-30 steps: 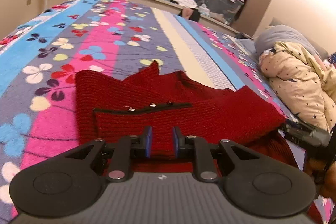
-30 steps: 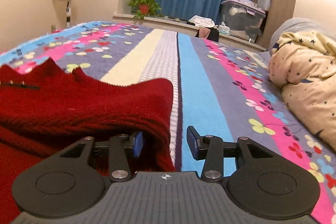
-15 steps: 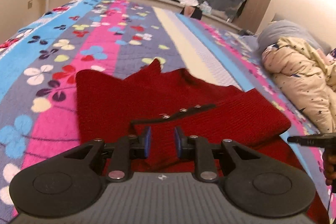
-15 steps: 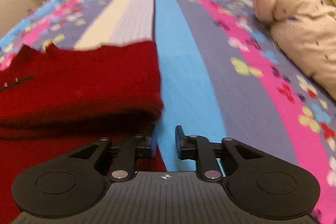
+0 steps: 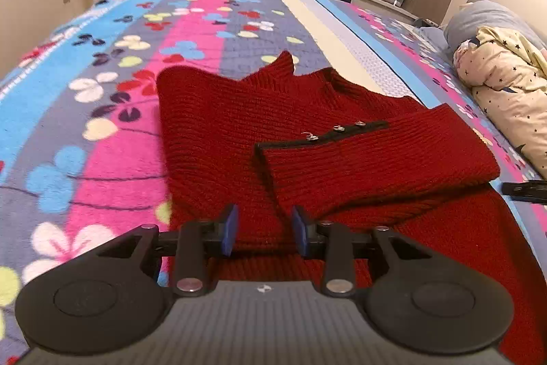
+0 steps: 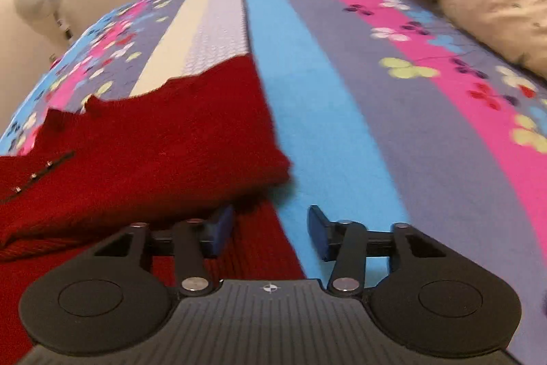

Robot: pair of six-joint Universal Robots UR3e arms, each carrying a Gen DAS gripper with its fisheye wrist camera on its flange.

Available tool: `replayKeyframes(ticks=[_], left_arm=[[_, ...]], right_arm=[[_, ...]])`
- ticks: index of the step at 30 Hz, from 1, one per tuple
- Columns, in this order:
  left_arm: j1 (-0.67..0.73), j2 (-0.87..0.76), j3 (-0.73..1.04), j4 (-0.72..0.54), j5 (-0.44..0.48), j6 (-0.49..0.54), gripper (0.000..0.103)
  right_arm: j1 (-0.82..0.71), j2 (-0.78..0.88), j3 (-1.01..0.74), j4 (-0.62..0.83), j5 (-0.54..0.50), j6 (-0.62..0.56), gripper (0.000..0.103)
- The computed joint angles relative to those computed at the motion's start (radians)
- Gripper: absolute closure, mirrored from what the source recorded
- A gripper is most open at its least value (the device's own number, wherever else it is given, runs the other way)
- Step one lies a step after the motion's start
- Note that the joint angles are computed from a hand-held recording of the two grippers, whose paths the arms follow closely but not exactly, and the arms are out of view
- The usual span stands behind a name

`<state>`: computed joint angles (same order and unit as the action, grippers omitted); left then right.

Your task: Fold small clothes

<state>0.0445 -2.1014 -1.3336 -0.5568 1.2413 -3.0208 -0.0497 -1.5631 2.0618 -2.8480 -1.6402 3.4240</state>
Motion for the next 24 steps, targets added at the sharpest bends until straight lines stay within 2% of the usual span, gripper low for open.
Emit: replayKeyframes(ticks=[1,3,6,11,14,16,19,22,24], left_arm=[[0.008,0.035,-0.032,0.008,-0.016,-0.003,0.062],[0.031,0.116,-0.12,0.034,-0.054,-0.003,0.059],[0.046,0.26,-0.273,0.073,-0.045,0.003,0.056],[0.084,0.544,-0.524,0.02,-0.044,0.044,0.056],[0.12,0.724,-0.653,-0.027,-0.05,0.086,0.05],[0.157,0.839,-0.715,-0.092,-0.07,0.106,0.046],[0.235,1.015,-0.777,-0.271,-0.101,0.147,0.046],[0.298,1.146,-0.813,-0.414,-0.096,0.211,0.046],[0.345,1.22,-0.832,-0.489,-0.095,0.262,0.045]], right_arm=[[0.017,-0.063,0.026,0.031,-0.018,0.003,0.055],[0.019,-0.215,0.106,0.084,0.014,0.007,0.055],[0.055,-0.412,0.202,0.171,0.015,0.008,0.054],[0.139,-0.635,0.272,0.34,-0.028,0.039,0.054],[0.203,-0.7,0.291,0.375,-0.091,0.053,0.054],[0.233,-0.749,0.309,0.405,-0.121,0.048,0.054],[0.245,-0.843,0.338,0.487,-0.134,0.028,0.054],[0.207,-0.973,0.364,0.611,-0.114,-0.014,0.054],[0.127,-1.096,0.374,0.733,-0.063,-0.066,0.053]])
